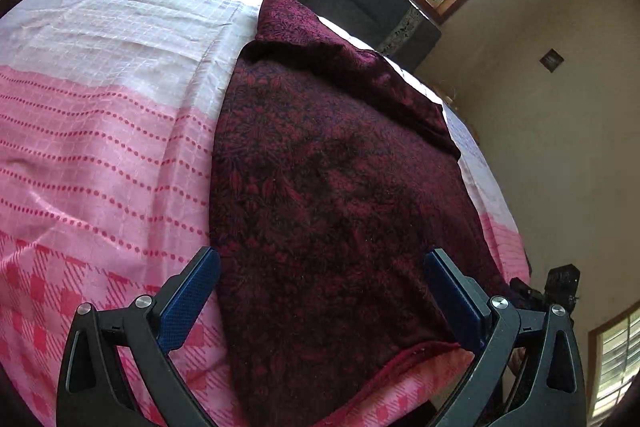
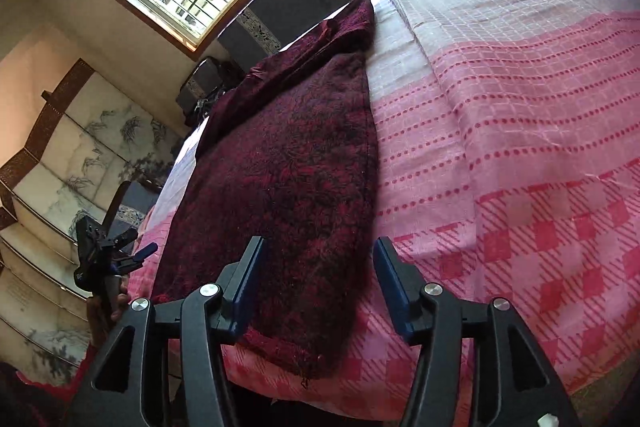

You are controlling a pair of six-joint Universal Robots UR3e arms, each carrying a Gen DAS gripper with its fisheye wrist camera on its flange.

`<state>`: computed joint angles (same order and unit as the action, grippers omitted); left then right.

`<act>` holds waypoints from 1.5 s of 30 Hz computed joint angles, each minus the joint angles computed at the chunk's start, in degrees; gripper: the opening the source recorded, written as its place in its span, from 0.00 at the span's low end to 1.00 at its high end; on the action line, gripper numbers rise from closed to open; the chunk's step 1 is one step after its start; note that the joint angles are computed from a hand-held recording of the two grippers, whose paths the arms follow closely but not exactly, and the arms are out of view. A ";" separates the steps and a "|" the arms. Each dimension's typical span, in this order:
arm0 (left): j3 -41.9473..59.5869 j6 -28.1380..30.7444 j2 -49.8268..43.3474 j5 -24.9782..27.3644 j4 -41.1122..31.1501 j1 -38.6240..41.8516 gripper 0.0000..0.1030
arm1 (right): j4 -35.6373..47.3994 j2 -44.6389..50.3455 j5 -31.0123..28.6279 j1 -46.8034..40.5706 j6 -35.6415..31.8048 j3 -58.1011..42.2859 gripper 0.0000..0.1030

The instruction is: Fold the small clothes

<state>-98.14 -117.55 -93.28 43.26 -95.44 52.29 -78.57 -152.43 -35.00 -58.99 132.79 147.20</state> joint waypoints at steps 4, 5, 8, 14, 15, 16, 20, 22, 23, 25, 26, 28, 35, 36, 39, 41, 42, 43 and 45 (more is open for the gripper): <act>0.81 6.26 -1.85 2.13 -9.92 4.07 0.98 | 8.56 -2.32 0.34 -3.36 -5.83 0.37 0.52; 0.52 8.24 -1.74 2.32 -12.13 5.11 0.98 | 10.23 -3.03 0.46 -3.69 -6.88 0.17 0.52; 0.30 14.19 -1.09 3.12 -16.21 6.93 0.98 | 13.35 -2.67 0.92 -2.86 -9.88 -0.09 0.51; 3.85 20.36 -3.45 5.13 -23.36 7.90 0.98 | -0.98 -2.97 0.33 3.56 1.29 4.62 0.17; 4.46 21.19 -3.90 5.32 -25.01 8.54 0.98 | -1.31 -2.87 0.67 3.33 1.37 5.18 0.16; 4.55 21.80 -3.81 5.59 -25.58 8.81 0.98 | 2.72 -4.10 1.02 1.71 -1.20 5.13 0.15; 0.47 26.69 -0.24 6.72 -25.85 10.90 0.98 | 5.51 -4.58 0.95 0.10 -4.32 5.28 0.12; -0.94 29.27 0.88 6.81 -26.47 12.14 0.98 | 4.98 -3.82 1.12 0.48 -4.69 5.52 0.12; -1.54 30.73 1.36 6.77 -26.87 12.71 0.98 | 4.17 -3.11 1.28 0.96 -4.62 5.67 0.12; -3.33 32.47 2.82 6.48 -26.43 13.31 0.98 | 1.44 0.09 2.15 2.13 -4.62 6.12 0.13; -3.77 32.51 3.04 6.33 -25.85 12.74 0.98 | 0.99 1.35 2.68 2.50 -5.01 6.21 0.13; -2.94 31.80 2.40 6.59 -26.35 11.12 0.98 | 0.82 1.04 3.09 2.81 -4.91 6.66 0.13; -2.50 21.61 1.64 3.96 -22.41 7.04 0.98 | 2.64 1.35 3.35 1.80 -6.09 6.69 0.13; -2.01 21.15 1.23 4.04 -22.93 7.05 0.98 | 2.79 1.90 3.53 1.68 -6.22 6.57 0.14; -2.60 21.98 1.81 4.27 -24.79 10.00 0.98 | 7.96 2.61 3.47 -0.94 -10.08 5.42 0.16; -2.45 21.70 1.94 5.21 -24.66 11.23 0.98 | 8.65 2.47 3.23 -1.52 -10.70 5.21 0.16; -1.69 21.18 1.64 6.33 -24.50 10.87 0.98 | 8.60 2.45 3.16 -1.54 -10.66 5.21 0.16; -0.56 20.63 0.96 7.12 -25.09 10.48 0.98 | 7.28 3.13 3.18 -1.13 -9.80 5.38 0.16; 3.05 18.86 -2.01 8.36 -27.67 9.09 0.98 | 2.55 6.30 3.32 0.31 -7.24 5.66 0.16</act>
<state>-95.08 -98.69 -95.29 51.62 -123.11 61.37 -76.02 -146.12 -31.68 -58.68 125.55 152.86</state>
